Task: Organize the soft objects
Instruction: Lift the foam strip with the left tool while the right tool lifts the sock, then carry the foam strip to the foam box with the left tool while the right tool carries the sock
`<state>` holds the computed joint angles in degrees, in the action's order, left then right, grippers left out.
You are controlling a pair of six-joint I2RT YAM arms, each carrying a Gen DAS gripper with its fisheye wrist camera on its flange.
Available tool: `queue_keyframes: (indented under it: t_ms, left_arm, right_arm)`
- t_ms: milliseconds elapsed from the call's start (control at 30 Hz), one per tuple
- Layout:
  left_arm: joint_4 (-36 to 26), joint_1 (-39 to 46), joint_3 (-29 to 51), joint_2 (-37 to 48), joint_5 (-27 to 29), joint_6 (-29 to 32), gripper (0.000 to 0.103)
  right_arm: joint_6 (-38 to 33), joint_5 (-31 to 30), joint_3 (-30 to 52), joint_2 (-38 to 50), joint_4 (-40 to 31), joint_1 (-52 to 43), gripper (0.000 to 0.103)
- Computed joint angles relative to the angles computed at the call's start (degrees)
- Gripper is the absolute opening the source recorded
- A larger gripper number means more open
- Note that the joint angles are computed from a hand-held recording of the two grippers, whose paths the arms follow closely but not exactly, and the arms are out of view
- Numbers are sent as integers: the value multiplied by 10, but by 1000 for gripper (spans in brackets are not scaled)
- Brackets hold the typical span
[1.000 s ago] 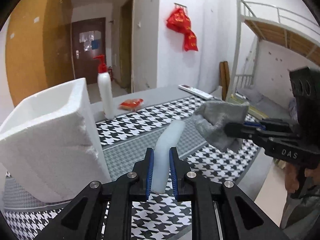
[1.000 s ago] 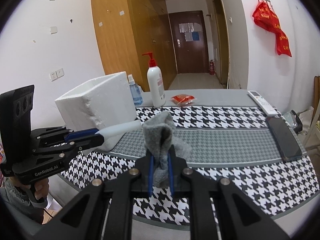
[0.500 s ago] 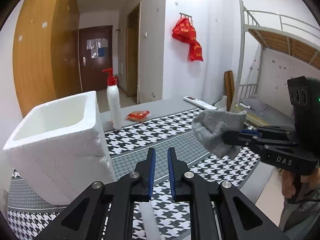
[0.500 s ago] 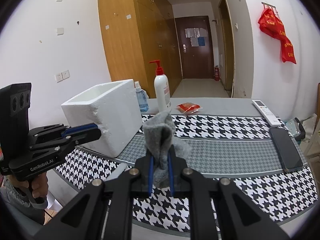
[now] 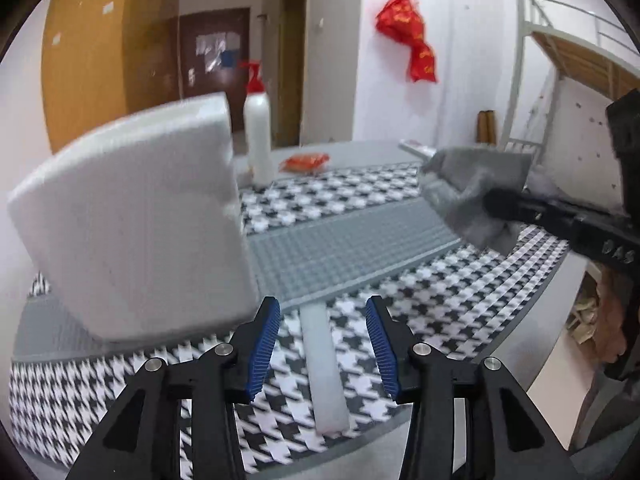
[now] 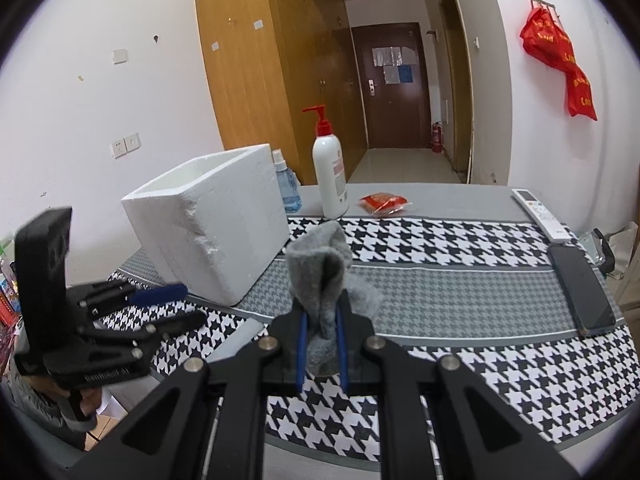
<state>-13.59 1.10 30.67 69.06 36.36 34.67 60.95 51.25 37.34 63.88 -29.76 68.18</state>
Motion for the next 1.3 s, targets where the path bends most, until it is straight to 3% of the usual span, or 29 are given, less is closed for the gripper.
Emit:
queue_keyframes:
  t_ms: [267,800,900,1067,1300]
  left_arm:
    - [56,-19,-45,20,-70,-34,47]
    - [87,-44,-82,18,-101,-52,47]
    - [96,-55,-82,35,-109,-60,43]
    - [118,-62,-89,36,-122,-72,24]
    - [129,-42,-100,26,-94,-73,15]
  right_arm:
    - [1,6,7,9,0,14,16]
    - [15,83,65,4,-80,66,16]
    - [23,93,71,5,-92,77,16]
    - [39,100,73,7,-104,87,16]
    - [48,102,74,8,-112,92,16]
